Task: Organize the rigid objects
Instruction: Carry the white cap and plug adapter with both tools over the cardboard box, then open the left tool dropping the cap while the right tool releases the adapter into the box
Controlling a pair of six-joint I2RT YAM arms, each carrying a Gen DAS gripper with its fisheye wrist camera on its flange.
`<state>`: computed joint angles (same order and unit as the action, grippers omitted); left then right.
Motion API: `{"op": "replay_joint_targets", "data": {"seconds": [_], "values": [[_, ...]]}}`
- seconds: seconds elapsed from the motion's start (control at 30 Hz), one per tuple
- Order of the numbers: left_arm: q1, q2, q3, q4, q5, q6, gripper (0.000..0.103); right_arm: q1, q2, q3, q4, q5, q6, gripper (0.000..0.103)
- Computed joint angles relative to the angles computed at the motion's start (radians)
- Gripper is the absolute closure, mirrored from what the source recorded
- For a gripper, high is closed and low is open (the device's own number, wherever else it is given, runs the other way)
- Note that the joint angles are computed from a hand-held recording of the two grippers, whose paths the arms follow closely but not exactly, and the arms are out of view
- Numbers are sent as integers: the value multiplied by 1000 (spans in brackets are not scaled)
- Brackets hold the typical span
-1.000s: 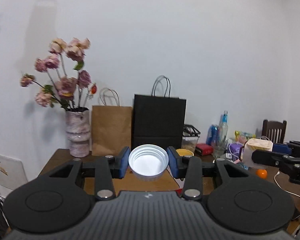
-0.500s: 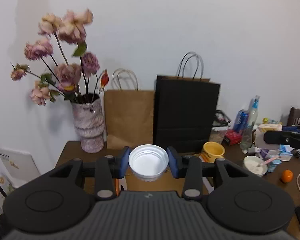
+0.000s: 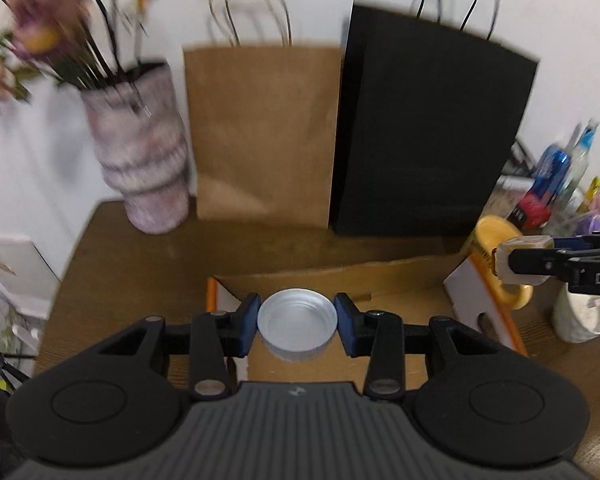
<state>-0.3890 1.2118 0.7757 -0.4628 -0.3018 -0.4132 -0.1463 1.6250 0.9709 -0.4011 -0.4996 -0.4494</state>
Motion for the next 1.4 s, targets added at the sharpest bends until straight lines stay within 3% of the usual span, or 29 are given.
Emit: {"op": "replay_joint_targets", "data": {"seconds": [0.23,0.43,0.6,0.73,0.87,0.93,0.97,1.1,1.17,1.27,1.4], "values": [[102,326,57,156,113,42,62,87,266,93,95,121,37,65],[153,515,88,240,159,54,62,130,385,145,123,197,29,65],[179,611,94,300,157,26,61,159,476,175,142,266,21,65],[168,638,122,270,143,28,60,167,477,154,185,283,33,66],[137,591,91,277,101,-10,55,165,452,129,197,282,37,57],[106,538,60,282,54,-14,37,156,403,102,196,258,40,56],[85,502,41,284,26,-15,35,149,379,91,194,247,38,55],[16,314,-4,196,-38,-41,35,115,182,-3,172,200,9,30],[-25,216,-26,143,-91,-79,34,90,75,-39,140,174,2,29],[-128,19,-77,55,-215,-147,26,35,-102,-95,79,111,-16,28],[-365,-209,-131,-68,-517,-266,8,-80,-370,-226,58,-21,-62,16]]}}
